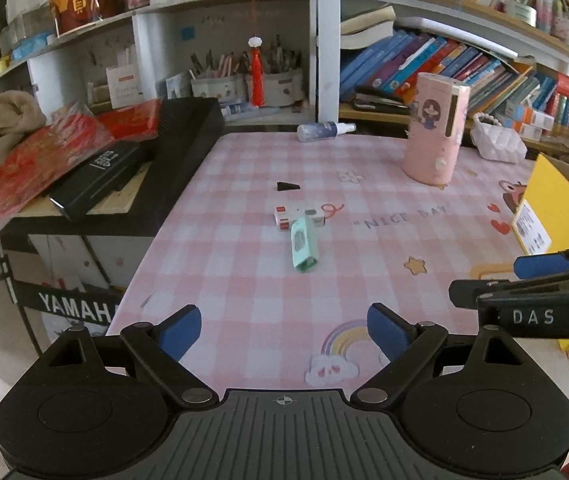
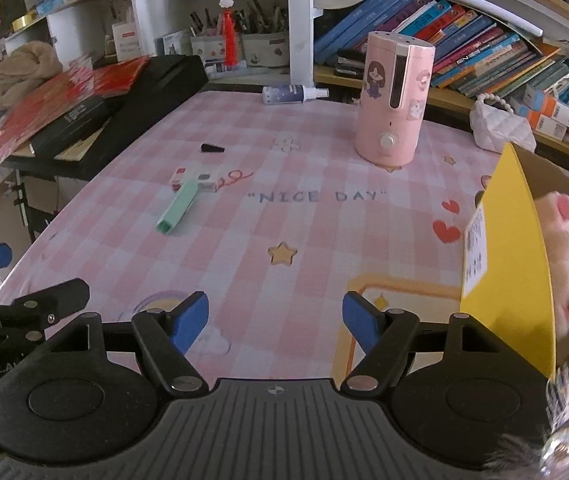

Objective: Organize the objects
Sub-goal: 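Withdraw both grippers from the box and move toward the mint-green stapler, then grasp the mint-green stapler with the left gripper while the right gripper grasps the staple box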

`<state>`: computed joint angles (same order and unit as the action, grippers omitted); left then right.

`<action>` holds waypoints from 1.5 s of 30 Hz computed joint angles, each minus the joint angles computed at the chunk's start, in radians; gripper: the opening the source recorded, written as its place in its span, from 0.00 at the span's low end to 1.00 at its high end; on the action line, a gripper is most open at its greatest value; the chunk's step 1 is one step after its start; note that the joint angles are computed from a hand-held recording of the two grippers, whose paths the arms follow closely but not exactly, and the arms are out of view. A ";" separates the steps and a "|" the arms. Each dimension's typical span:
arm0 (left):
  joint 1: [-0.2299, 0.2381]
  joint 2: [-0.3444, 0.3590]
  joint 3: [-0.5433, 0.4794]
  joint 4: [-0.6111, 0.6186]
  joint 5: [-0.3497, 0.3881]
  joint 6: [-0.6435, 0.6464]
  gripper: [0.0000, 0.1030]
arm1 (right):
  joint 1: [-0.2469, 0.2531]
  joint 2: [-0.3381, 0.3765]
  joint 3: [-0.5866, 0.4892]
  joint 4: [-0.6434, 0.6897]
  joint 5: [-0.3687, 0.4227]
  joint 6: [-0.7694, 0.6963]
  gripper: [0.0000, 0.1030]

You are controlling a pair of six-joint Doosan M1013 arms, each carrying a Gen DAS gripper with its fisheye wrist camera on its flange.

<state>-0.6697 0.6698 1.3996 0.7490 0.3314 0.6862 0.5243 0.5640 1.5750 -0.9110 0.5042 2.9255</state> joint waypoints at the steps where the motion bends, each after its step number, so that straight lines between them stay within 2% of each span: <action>1: 0.001 0.006 -0.011 -0.010 0.005 0.008 0.89 | -0.006 0.003 -0.006 0.002 -0.004 -0.002 0.70; 12: 0.011 0.102 -0.170 -0.088 0.078 0.092 0.79 | -0.065 0.048 -0.091 0.004 -0.029 0.003 0.70; 17: 0.015 0.159 -0.259 -0.131 0.117 0.155 0.72 | -0.078 0.069 -0.131 -0.038 -0.026 0.037 0.70; 21: 0.016 0.207 -0.336 -0.172 0.166 0.209 0.71 | -0.089 0.078 -0.152 -0.058 -0.021 0.054 0.70; 29: 0.017 0.256 -0.417 -0.243 0.212 0.270 0.65 | -0.100 0.086 -0.160 -0.099 -0.009 0.082 0.71; 38: 0.023 0.297 -0.480 -0.317 0.261 0.321 0.44 | -0.114 0.093 -0.168 0.006 -0.037 -0.024 0.71; 40: 0.024 0.306 -0.494 -0.348 0.278 0.351 0.38 | -0.115 0.093 -0.168 0.018 -0.043 -0.037 0.71; 42: 0.025 0.298 -0.478 -0.358 0.254 0.360 0.23 | -0.116 0.094 -0.168 0.029 -0.046 -0.049 0.71; 45: 0.024 0.280 -0.449 -0.347 0.243 0.346 0.22 | -0.117 0.095 -0.170 0.041 -0.053 -0.061 0.71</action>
